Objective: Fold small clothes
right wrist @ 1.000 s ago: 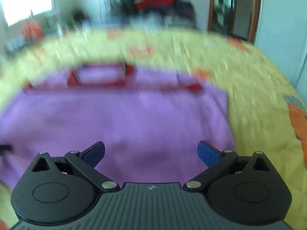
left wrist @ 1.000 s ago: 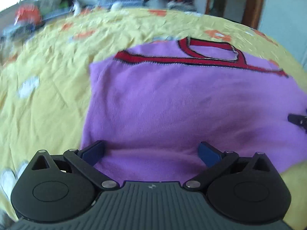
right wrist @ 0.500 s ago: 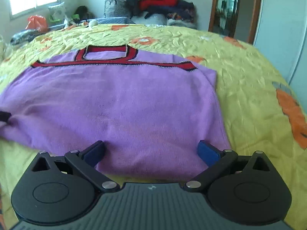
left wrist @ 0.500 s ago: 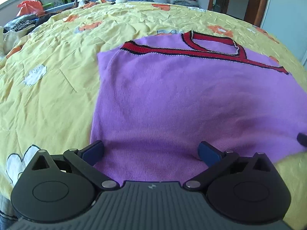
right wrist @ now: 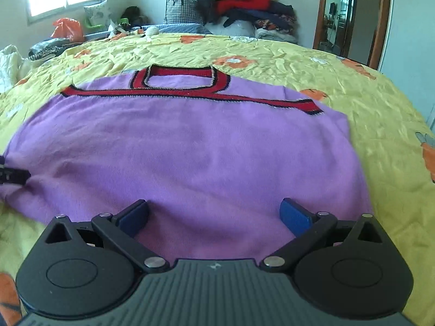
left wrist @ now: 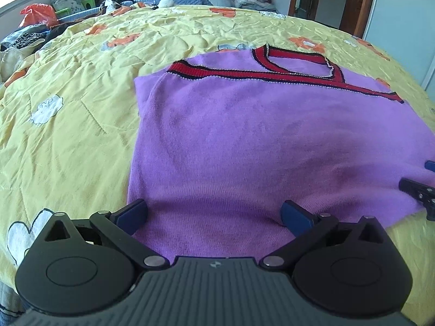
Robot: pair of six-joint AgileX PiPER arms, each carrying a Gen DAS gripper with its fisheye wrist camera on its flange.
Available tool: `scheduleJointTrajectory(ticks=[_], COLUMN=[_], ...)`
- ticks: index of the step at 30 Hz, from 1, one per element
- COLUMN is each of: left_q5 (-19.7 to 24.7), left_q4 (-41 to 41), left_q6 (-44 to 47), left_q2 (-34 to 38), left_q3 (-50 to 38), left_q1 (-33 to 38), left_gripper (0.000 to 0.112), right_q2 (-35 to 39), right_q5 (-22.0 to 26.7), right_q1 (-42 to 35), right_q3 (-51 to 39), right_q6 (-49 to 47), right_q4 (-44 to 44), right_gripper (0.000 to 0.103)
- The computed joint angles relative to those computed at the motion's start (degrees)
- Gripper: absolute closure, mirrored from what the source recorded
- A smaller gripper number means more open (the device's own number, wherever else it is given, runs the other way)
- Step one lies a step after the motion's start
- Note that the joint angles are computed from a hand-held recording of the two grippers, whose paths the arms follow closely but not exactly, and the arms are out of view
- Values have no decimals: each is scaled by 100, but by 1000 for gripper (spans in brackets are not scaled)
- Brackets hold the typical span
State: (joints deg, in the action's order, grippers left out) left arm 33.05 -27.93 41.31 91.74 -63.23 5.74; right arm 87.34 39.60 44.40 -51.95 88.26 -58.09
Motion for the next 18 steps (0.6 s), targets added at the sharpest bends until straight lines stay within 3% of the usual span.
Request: scheduleJointTrajectory(ticks=[3, 10, 13, 18], left_q5=[12, 27, 29, 144], left_q4=[-47, -275, -394, -230], left_q6=[81, 407, 575, 414], left_q2=[15, 12, -8, 15], left_q3=[-16, 24, 66, -21], left_q1=[10, 79, 121, 106], left_gripper=[9, 9, 9, 9], right_q2=[38, 188, 19, -192], right_q5=[159, -13, 40, -25], right_q1=[-73, -731, -531, -876], right_q3=[-281, -359, 21, -220], right_q6=[-519, -351, -88, -893], right_q4=[422, 278, -150, 801], right_gripper=[0, 0, 0, 0])
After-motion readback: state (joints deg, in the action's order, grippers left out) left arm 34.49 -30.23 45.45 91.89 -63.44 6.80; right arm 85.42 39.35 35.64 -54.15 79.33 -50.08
